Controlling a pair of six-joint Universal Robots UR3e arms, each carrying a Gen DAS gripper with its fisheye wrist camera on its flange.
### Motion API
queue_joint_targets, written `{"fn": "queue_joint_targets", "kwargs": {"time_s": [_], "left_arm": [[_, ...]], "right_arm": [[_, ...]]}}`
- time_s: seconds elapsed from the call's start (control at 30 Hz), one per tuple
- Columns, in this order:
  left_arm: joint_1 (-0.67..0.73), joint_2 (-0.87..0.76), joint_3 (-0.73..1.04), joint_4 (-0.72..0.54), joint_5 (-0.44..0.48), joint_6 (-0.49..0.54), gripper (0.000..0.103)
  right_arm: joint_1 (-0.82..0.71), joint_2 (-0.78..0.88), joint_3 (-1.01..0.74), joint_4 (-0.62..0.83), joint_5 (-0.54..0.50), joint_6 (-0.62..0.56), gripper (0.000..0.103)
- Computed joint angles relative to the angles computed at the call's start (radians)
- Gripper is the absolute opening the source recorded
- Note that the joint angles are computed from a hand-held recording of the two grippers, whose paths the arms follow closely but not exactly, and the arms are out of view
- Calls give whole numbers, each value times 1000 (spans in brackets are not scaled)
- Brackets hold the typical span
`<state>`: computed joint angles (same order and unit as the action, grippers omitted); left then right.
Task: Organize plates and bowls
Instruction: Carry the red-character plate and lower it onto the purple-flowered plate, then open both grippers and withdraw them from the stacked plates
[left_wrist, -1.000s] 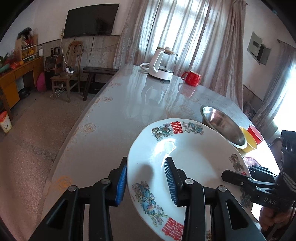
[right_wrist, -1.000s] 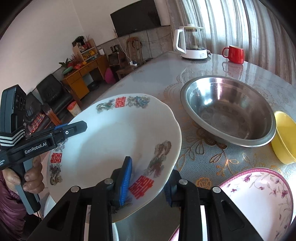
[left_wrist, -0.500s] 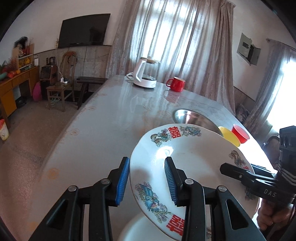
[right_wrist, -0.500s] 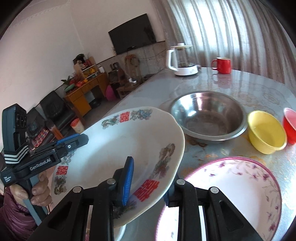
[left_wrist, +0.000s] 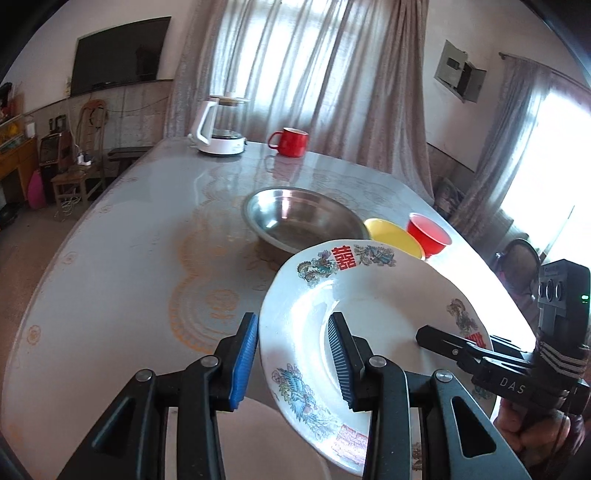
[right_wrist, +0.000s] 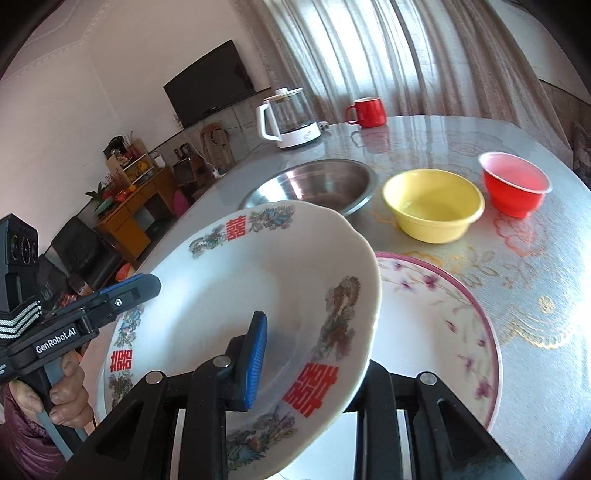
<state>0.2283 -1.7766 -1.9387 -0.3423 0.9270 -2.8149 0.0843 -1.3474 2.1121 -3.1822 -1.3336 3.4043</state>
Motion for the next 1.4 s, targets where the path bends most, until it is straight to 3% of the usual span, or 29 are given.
{"fn": "queue_joint_targets", "kwargs": {"time_s": [0.33, 0.43, 0.67, 0.8, 0.93, 1.13, 1.4], "left_arm": [[-146, -56, 39, -48, 71, -74, 39], [-192, -81, 43, -20, 122, -96, 39], [-204, -114, 66, -26, 120, -117, 39], [-197, -114, 66, -35, 107, -118, 40], [-183, -101, 47, -25, 77, -110, 40], [-162, -61, 6, 0, 59, -117, 43], [-147, -27, -42, 39, 64, -113, 48]], "right_arm": [[-108, -178, 185, 73, -4, -24, 29], [-122, -176, 201, 76, -28, -23, 29], [-132, -143, 205, 41, -47, -15, 29], [-95, -90, 178, 21, -127, -12, 33], [28, -22, 85, 36, -353, -47, 46], [33, -14, 76, 53, -372, -83, 54], [33, -38, 82, 55, -401, -116, 54]]}}
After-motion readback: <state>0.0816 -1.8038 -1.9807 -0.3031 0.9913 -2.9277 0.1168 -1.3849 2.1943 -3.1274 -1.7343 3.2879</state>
